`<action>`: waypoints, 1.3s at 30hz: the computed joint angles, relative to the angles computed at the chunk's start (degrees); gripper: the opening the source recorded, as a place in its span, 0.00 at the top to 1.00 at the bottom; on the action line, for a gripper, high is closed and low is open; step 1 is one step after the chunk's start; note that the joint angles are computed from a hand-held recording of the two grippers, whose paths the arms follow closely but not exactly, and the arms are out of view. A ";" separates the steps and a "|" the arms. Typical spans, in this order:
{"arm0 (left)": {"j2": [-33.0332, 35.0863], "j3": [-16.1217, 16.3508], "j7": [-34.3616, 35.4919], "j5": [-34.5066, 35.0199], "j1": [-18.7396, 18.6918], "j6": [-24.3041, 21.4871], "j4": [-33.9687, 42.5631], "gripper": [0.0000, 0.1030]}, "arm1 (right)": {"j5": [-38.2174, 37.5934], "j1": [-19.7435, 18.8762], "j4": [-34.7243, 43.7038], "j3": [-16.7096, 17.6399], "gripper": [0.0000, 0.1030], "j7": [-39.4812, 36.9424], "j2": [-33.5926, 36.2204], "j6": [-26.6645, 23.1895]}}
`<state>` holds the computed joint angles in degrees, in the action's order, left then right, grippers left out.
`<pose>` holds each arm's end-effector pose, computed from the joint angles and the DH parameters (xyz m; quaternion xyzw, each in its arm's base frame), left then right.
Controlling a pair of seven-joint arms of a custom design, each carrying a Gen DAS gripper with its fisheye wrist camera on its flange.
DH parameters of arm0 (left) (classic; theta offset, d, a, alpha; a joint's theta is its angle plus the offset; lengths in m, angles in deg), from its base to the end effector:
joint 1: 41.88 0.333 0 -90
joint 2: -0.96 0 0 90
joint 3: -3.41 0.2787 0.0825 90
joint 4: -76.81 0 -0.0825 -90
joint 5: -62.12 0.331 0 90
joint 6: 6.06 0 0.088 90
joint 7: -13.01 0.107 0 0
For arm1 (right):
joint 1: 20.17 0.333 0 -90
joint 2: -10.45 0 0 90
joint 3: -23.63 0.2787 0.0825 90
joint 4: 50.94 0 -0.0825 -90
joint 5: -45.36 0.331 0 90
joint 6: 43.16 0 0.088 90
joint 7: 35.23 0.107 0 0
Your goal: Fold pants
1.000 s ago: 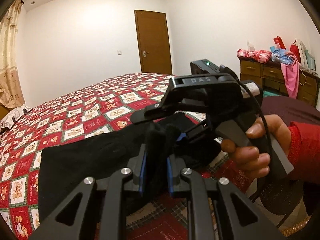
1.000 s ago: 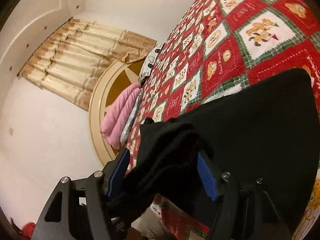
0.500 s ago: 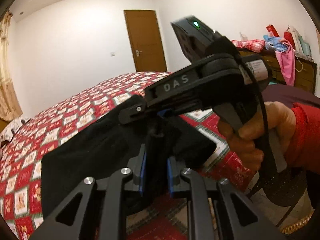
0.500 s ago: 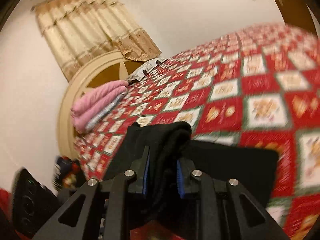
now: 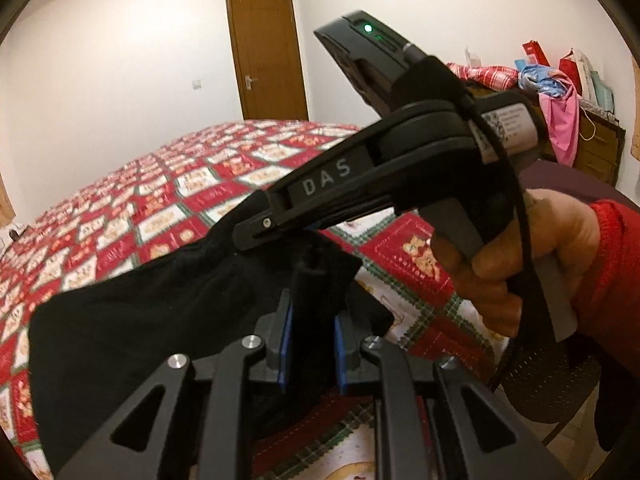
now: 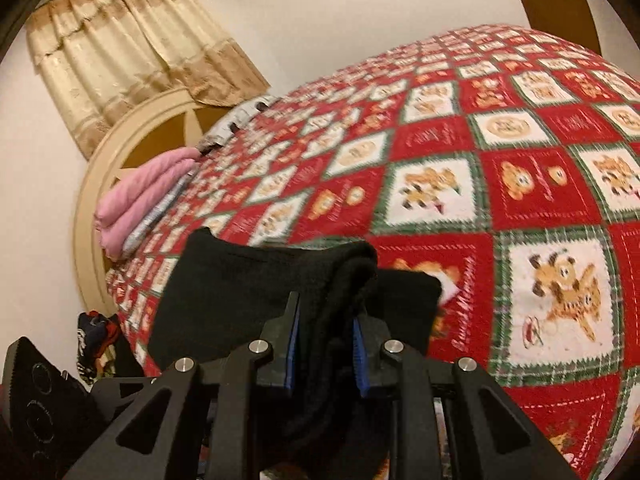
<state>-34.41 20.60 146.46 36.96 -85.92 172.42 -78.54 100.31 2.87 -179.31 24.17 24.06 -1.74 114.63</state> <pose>0.3553 -0.1265 0.5094 -0.3477 0.8021 -0.4217 0.2405 0.4573 0.1632 0.5137 -0.6863 0.5753 -0.0288 0.4441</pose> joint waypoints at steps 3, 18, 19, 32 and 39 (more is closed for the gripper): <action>1.30 -1.66 -0.82 0.48 1.02 0.20 -0.11 0.83 | -1.99 -0.95 -0.02 0.02 0.77 2.98 0.95 -1.19; -13.30 -6.39 -0.28 2.99 16.08 -8.57 -3.86 0.33 | 14.88 1.99 -2.99 -0.60 0.69 -9.12 -5.55 9.27; -13.11 -6.39 -0.83 3.30 17.61 -8.39 -3.44 0.33 | 15.69 3.58 -2.12 -1.04 0.69 -12.16 -5.61 8.06; -4.45 -6.05 -11.15 5.94 28.18 -2.82 -5.49 0.26 | 3.82 1.90 0.00 -0.05 0.70 -6.26 -0.06 -5.97; -3.18 -6.49 -16.77 6.25 27.53 -0.21 -6.20 0.11 | 17.28 5.87 4.15 0.99 0.44 -8.53 0.27 2.16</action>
<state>-37.60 14.11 129.69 43.20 -58.39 172.20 -84.74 117.59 8.75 -175.16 25.16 15.53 -1.47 116.79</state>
